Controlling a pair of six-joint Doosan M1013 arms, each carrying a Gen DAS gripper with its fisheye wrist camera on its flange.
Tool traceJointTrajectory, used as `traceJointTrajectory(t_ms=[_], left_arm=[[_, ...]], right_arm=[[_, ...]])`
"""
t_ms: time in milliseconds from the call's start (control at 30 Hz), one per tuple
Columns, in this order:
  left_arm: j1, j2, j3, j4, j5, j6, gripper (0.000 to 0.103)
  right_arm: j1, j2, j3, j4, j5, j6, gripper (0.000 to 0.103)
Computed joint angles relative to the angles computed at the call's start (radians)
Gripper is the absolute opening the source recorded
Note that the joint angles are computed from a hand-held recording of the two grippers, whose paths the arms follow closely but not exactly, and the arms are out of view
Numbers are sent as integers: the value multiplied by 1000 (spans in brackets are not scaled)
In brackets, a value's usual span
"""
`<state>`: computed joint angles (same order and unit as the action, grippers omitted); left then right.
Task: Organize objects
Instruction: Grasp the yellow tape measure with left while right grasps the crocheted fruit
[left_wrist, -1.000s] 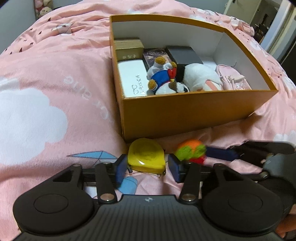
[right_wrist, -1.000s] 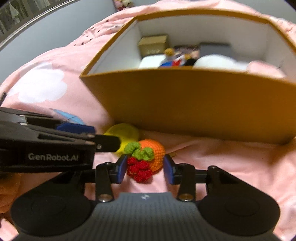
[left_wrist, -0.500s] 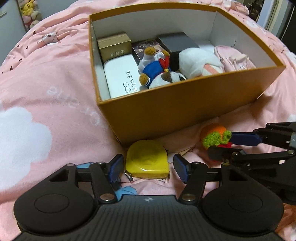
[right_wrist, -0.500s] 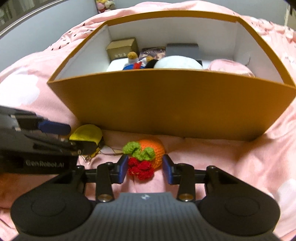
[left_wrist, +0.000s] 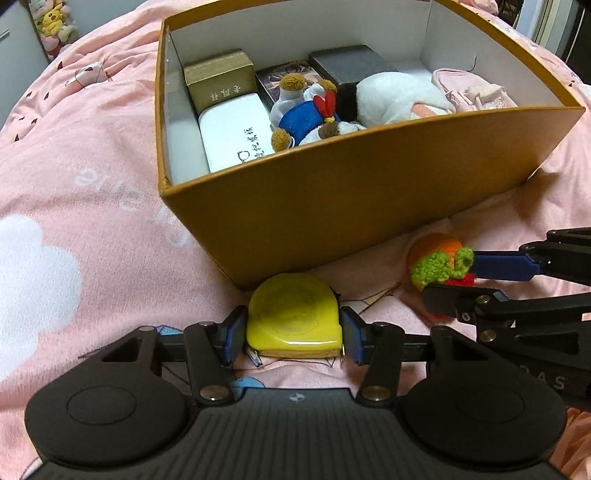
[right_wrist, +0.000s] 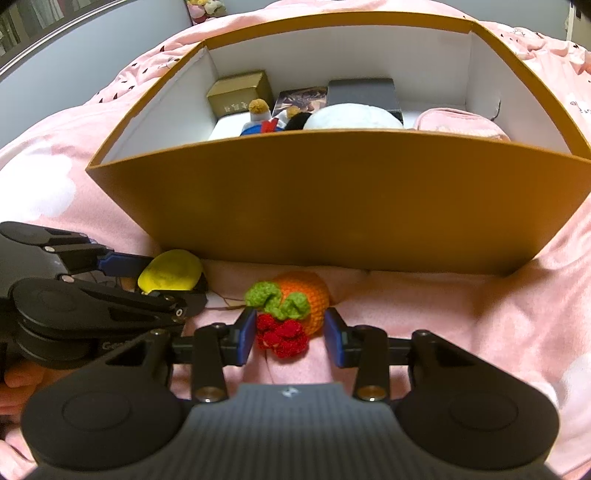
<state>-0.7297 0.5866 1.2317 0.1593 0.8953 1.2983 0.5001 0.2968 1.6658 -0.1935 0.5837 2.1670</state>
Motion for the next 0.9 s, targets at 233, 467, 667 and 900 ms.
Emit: traceJointTrajectory(t_ms=[233, 467, 667, 900], left_arm=[[15, -24, 25, -75, -49, 15, 61], [19, -64, 54, -134, -105, 38, 61], [22, -92, 67, -231, -145, 111, 61], [23, -121, 63, -323, -204, 182, 61]], right_arm=[[3, -8, 5, -16, -10, 15, 41], [11, -33, 10, -60, -4, 17, 37], [11, -72, 19, -109, -10, 13, 37], [11, -130, 35, -163, -45, -14, 26]])
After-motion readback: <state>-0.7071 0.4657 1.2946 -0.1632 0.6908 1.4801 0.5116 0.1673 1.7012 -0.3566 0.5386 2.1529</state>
